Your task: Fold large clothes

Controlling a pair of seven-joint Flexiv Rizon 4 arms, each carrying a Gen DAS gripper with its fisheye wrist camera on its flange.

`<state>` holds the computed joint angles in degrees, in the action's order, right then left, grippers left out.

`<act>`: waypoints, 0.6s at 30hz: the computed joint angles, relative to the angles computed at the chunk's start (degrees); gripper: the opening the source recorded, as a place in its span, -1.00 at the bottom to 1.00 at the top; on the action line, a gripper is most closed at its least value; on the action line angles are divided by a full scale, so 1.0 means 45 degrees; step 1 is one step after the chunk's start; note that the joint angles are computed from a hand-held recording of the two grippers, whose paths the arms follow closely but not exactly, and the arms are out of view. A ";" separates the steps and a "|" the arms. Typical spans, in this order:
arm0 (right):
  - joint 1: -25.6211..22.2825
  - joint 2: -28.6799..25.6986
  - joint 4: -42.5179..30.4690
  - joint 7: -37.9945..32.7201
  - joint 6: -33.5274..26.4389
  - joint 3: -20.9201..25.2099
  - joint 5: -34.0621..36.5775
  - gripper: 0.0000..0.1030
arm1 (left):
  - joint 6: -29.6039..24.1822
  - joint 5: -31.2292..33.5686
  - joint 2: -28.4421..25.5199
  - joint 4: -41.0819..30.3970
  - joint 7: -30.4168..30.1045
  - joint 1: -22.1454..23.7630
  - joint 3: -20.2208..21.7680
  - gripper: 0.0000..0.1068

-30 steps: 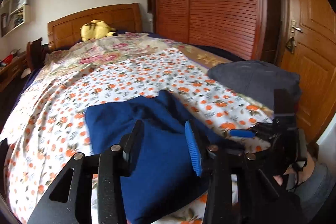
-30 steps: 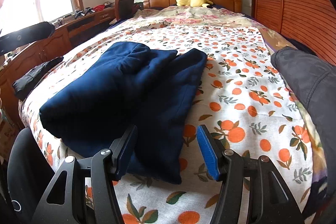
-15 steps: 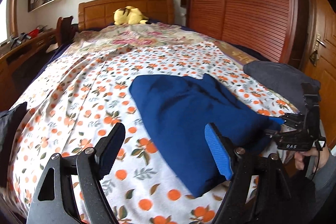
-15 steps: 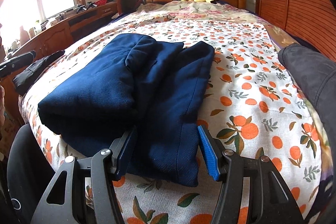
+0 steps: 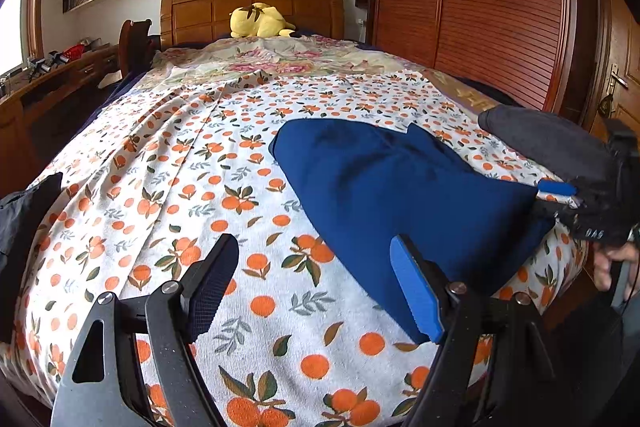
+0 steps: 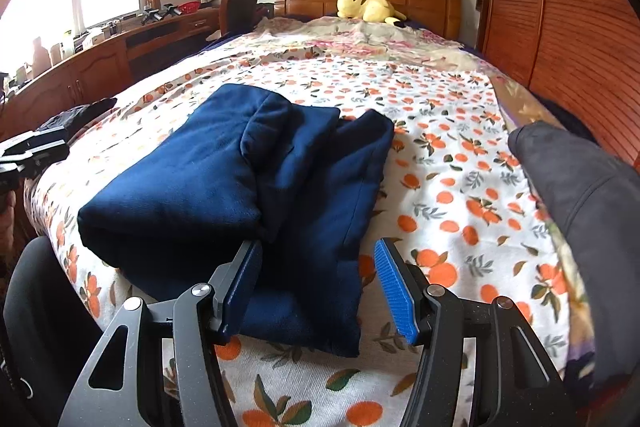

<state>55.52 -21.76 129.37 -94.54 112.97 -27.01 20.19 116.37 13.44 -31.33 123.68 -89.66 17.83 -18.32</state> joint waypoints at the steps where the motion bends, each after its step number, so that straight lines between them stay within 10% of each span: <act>1: 0.0561 0.0067 0.0039 -0.0178 -0.0072 -0.0547 0.0145 0.18 | -0.0011 0.0076 -0.0051 0.0004 -0.0011 0.0097 -0.0085 0.48; 8: 0.2852 0.0654 -0.0078 -0.0722 -0.0238 -0.2664 0.0195 0.18 | 0.0037 0.0659 -0.0359 0.0145 0.0044 0.0959 -0.0651 0.48; 18: -0.0676 -0.0546 -0.2048 0.0900 -0.1829 0.0916 -0.2233 0.18 | 0.0106 0.1184 -0.0783 0.0170 -0.0106 0.2214 -0.1425 0.48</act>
<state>52.48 -24.22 120.16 -90.48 104.74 -22.89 10.14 116.85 18.77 -34.85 124.44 -90.14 27.79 -24.74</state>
